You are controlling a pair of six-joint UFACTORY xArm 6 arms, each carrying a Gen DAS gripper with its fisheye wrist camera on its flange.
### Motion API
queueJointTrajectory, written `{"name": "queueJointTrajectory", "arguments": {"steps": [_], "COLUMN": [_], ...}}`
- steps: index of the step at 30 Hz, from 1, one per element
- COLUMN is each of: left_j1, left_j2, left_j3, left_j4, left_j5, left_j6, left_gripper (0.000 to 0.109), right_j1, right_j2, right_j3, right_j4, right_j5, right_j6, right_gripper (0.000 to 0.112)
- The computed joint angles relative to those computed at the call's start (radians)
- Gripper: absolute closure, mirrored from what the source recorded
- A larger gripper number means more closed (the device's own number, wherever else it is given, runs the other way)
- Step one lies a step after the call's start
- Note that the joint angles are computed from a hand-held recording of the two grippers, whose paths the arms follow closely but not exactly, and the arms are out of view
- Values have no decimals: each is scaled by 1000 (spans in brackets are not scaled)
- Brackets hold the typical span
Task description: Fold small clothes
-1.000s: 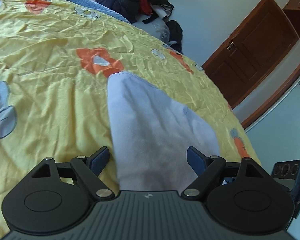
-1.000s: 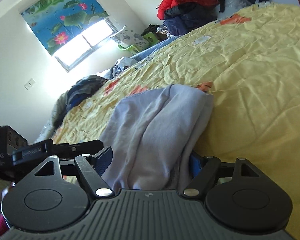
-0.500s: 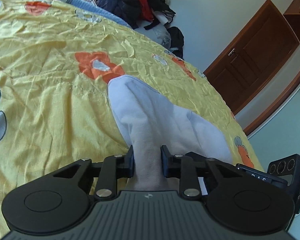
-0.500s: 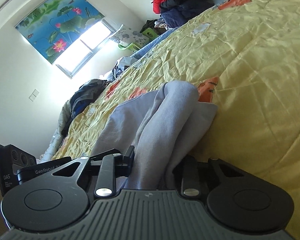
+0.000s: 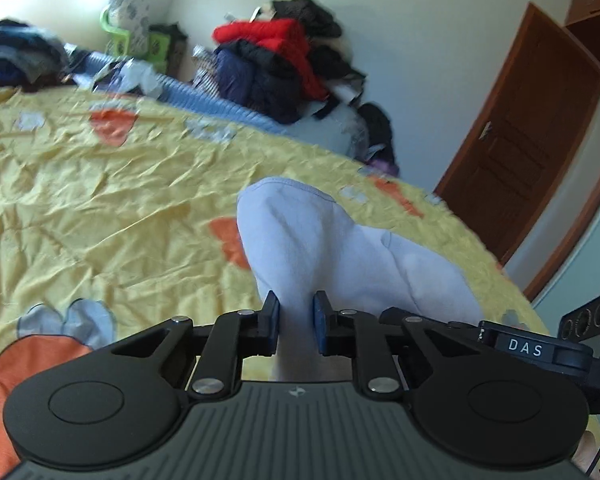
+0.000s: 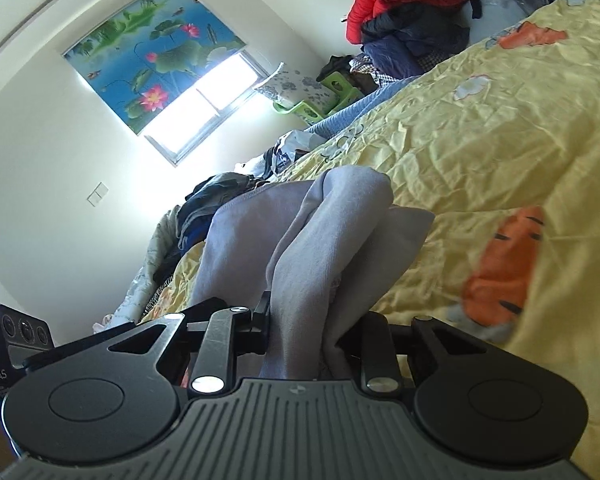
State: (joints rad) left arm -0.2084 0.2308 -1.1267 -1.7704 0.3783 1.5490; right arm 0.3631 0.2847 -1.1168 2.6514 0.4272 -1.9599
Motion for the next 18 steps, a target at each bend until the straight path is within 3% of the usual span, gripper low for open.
{"name": "queueJointTrajectory", "arguments": {"steps": [2, 4, 5, 7, 9, 12, 15, 17, 18], "left_j1": [6, 13, 16, 23, 25, 49, 95, 122, 138], "left_j2": [40, 58, 53, 25, -6, -68, -117, -146, -153], "left_j3": [-34, -42, -33, 5, 50, 143, 228, 284, 306], "left_j4": [49, 92, 87, 60, 93, 105, 152, 142, 137], "left_j5": [-26, -39, -44, -33, -26, 58, 190, 266, 313], "left_j6": [-80, -139, -136, -97, -120, -126, -183, -199, -205], "left_gripper": [91, 91, 91, 91, 91, 90, 73, 49, 46], "right_j1": [14, 22, 17, 1, -10, -22, -31, -37, -40], "right_j2": [59, 106, 109, 70, 24, -46, -121, -170, -189], "right_j3": [-78, -146, -146, -71, -6, 88, 212, 292, 325], "right_j4": [11, 109, 145, 157, 171, 156, -15, -95, -120], "right_j5": [-84, -196, -209, -142, -120, -108, -28, 36, 68], "right_j6": [-4, -89, -112, -96, -100, -89, 93, 177, 196], "right_gripper": [82, 74, 68, 66, 54, 50, 48, 45, 45]}}
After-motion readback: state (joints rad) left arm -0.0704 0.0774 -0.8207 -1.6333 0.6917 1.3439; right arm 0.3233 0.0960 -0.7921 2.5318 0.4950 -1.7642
